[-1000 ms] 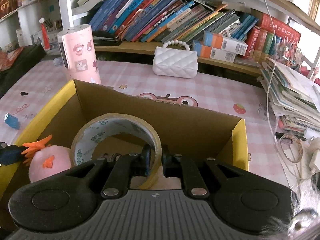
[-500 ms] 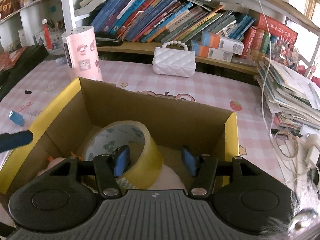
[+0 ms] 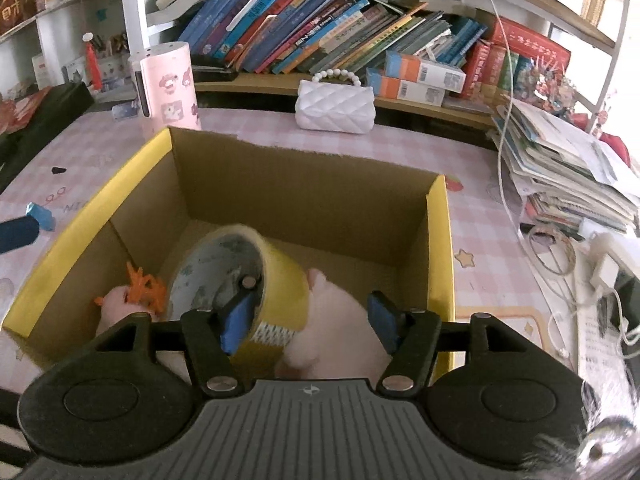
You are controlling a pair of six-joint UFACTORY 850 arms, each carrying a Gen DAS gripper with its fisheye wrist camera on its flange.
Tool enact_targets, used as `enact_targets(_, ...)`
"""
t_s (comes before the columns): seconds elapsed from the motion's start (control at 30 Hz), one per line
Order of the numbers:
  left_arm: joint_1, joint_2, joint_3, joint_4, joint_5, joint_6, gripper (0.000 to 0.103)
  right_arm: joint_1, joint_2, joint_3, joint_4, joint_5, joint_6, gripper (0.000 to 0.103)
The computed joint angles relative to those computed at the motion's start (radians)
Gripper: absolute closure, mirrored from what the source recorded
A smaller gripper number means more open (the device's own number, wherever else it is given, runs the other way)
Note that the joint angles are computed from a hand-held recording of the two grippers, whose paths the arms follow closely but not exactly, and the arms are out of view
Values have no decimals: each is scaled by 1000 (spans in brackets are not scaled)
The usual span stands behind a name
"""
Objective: Organize objects
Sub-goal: 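Lower both tools into the yellow box and open them to drop chick and tape, then withdraw both tools from the yellow box and move over the table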
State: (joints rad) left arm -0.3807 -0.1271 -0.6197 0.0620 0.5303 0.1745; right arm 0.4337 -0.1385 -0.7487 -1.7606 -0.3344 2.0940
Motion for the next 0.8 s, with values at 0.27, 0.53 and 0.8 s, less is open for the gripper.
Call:
enact_targets(0.27,17,39,39,31,12,-22,8,35,42,37,51,-41,7,40)
enact_targets(0.53,45,74,76,88,23,-85,8,82,72,69,131,-86,-15,40)
enact_targets(0.8,67,102,110,179,35,-149,8,128,99,96,213,-159,-31,39)
